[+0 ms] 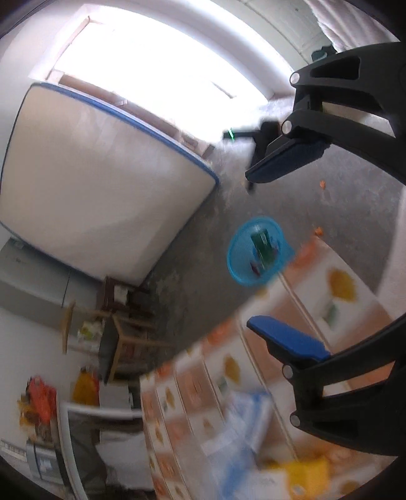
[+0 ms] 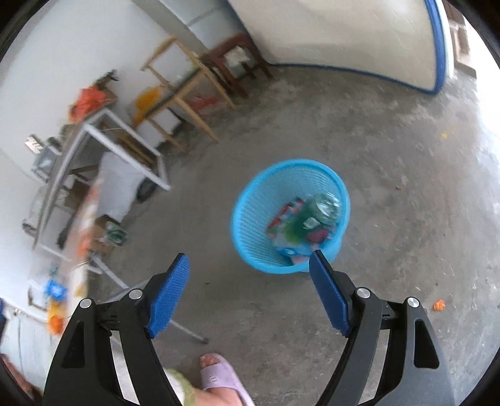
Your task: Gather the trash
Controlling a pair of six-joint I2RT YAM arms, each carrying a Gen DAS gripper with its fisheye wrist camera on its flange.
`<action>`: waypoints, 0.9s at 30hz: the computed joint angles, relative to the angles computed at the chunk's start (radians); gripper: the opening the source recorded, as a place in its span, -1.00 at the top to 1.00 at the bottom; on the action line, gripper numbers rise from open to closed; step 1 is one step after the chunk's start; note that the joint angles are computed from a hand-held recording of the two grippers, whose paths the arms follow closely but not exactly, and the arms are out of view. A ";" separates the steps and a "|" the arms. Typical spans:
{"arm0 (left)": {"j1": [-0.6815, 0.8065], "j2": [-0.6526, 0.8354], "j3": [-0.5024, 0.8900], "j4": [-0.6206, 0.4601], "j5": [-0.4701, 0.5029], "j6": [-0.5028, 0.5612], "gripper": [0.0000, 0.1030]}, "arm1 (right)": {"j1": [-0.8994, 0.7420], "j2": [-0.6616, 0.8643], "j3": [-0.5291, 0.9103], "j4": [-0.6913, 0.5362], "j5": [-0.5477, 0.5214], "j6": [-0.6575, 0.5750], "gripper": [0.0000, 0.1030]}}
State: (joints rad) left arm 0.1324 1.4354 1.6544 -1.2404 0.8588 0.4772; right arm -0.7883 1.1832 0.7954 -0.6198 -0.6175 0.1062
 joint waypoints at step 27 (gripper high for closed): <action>0.526 0.208 -0.058 0.178 -0.115 0.108 -0.73 | 1.252 0.407 0.807 -0.104 0.436 0.164 -0.66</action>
